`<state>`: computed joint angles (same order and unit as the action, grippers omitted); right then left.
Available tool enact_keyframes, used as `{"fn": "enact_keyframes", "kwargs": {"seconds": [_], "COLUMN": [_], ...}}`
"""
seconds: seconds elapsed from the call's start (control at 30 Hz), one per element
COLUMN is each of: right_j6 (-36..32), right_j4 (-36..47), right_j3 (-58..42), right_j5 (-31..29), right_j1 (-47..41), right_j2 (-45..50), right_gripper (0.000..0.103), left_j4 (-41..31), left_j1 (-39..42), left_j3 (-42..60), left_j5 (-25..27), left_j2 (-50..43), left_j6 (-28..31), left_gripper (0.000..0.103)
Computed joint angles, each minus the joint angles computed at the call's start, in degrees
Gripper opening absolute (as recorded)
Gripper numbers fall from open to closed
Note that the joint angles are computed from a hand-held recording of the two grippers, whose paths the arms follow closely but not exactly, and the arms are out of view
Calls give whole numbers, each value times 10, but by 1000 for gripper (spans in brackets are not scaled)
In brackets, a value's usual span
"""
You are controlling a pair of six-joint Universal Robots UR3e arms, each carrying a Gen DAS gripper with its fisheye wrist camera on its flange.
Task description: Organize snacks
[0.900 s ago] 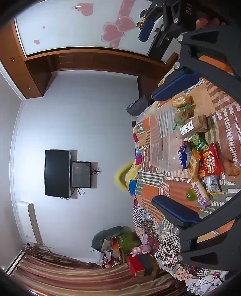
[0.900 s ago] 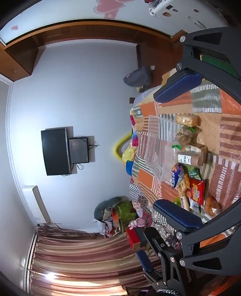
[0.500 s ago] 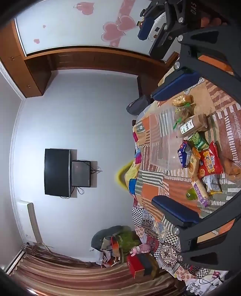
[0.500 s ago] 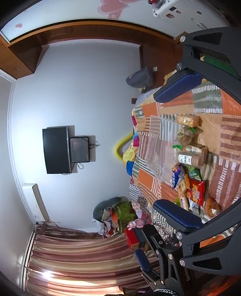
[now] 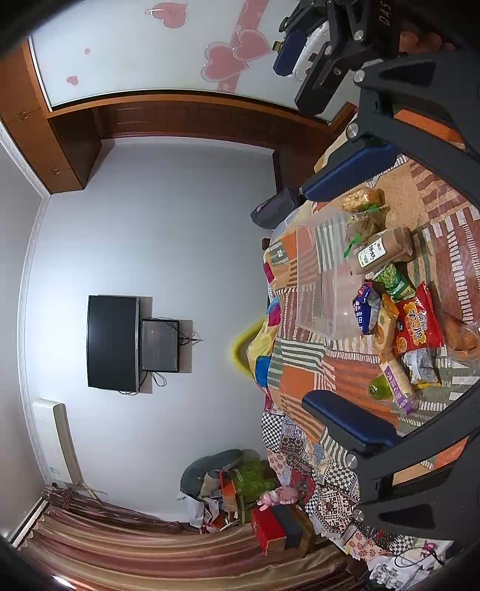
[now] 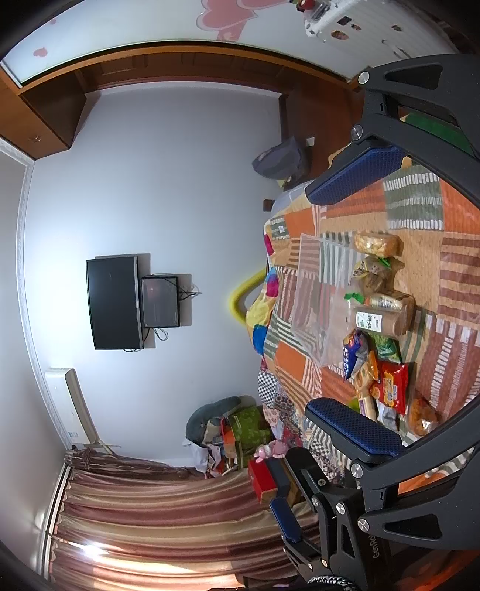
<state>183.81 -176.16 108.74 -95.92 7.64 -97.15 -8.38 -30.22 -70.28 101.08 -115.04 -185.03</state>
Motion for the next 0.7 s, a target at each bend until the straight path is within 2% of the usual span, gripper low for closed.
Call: {"fn": "enact_keyframes", "kwargs": {"seconds": [0.7], "right_j6": [7], "right_j4": [-6], "right_j3": [13], "right_j5": [2], "right_j1": [-7], "right_j2": [-11], "right_gripper": [103], "left_j4": [-12], "left_j1": [0], "left_j3": [3], "left_j5": [-3], "left_j2": [3], "left_j6": [0], "left_gripper": [103]}}
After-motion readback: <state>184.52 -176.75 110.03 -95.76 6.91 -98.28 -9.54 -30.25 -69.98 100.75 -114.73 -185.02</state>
